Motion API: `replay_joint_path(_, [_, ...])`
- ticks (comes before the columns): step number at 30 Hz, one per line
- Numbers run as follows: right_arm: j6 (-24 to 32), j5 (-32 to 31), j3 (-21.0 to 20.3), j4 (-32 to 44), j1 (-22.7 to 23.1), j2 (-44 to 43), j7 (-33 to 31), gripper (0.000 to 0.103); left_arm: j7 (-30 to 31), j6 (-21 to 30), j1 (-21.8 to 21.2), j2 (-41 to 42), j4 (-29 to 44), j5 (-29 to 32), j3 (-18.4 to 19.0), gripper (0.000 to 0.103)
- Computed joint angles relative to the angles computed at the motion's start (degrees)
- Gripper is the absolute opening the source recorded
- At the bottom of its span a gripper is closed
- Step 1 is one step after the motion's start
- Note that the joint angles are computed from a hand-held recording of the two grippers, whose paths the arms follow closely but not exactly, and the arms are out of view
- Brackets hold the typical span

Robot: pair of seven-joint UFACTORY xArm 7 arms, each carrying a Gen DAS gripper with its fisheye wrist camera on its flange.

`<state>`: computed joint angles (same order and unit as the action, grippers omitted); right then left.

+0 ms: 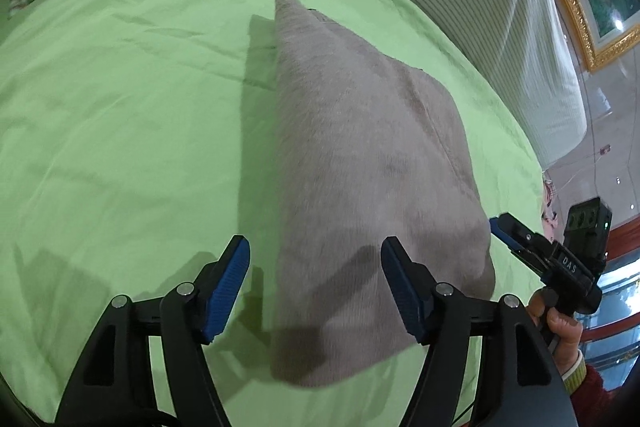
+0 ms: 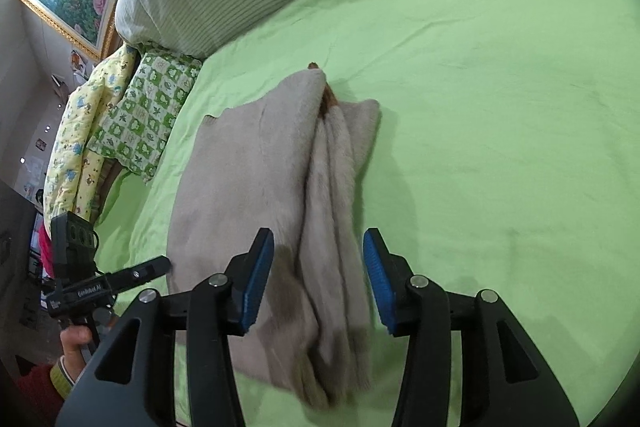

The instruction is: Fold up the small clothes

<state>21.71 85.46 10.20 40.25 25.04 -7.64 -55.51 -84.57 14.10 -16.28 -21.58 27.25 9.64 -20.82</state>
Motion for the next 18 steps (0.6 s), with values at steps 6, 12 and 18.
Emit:
replay_joint_path(6, [0.21,-0.39,0.22,-7.26,1.74,-8.08,-1.44,0.048,-1.01,4.08,-4.22,-4.52,-2.49,-2.75,-0.82,0.07])
replay_joint_path(12, [-2.38,-2.42,0.96,-9.77,5.09,-8.88,-0.11,0.045,-1.8,4.34,-7.55,-4.84,-4.29,-4.64,-1.43,0.07])
replay_joint_path(18, [-3.77,-2.71,1.02,-9.58,6.11,-6.32,0.64,0.024,1.82,4.39,-10.35,-0.84,-2.27,-5.19,-0.42,0.07])
